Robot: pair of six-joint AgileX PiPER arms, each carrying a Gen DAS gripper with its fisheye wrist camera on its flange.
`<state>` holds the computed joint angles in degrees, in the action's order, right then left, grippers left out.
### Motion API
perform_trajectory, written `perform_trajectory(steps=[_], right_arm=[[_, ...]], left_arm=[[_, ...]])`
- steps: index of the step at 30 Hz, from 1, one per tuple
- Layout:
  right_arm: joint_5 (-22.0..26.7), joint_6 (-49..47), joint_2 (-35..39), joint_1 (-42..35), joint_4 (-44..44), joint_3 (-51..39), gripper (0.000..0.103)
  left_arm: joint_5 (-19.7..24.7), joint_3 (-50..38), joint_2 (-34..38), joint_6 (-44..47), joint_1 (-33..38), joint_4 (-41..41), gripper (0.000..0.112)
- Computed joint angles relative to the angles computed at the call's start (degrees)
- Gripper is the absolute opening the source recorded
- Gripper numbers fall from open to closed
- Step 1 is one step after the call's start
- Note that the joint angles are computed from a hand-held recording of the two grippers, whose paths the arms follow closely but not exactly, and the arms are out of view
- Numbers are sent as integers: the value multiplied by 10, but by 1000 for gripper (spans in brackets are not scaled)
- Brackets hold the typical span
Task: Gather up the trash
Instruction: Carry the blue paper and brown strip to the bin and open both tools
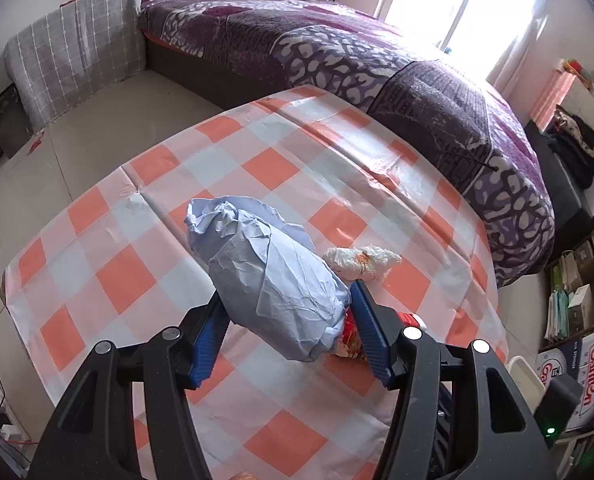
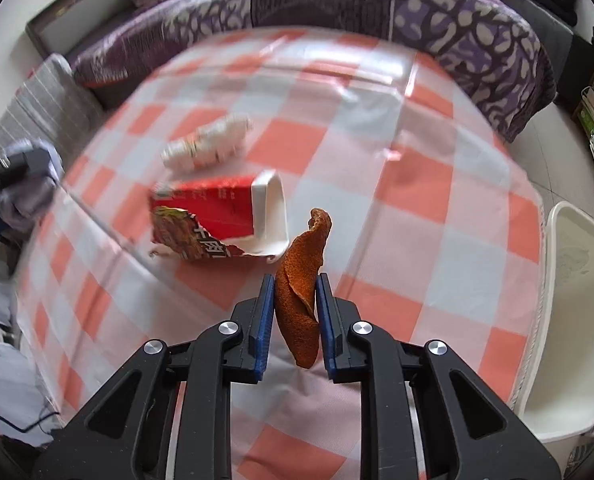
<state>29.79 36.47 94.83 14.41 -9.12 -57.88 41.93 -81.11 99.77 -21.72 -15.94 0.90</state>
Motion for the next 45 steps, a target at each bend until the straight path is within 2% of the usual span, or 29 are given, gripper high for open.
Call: perform_trajectory(steps=[3,6,12,19,24,37,45], right_arm=[[-21,20,-35,-12,-24,10,20],[-32,88,-67,-14,-100,20,20],[-32,170,-107,-28,-201,27,20],[-25,169,-140,-54,-221,39,20],[-24,138,-155,-83,-199,49,20],[-24,22,-200,-190,-110,77,20],[-15,-99,-219,-294,0,87,20]], left_arm=[[-16,9,-11,-24,-13,30,59],[-31,15,-20,-50,-26,63,59],[-49,22,-31,-112,-55,142,59],[-57,28,-37,-195,-107,249,59],[-52,22,-30,-227,-139,287,59],[-35,-9,-1,-256,-228,319,59],[-25,-35,18,-260,-284,331,59]])
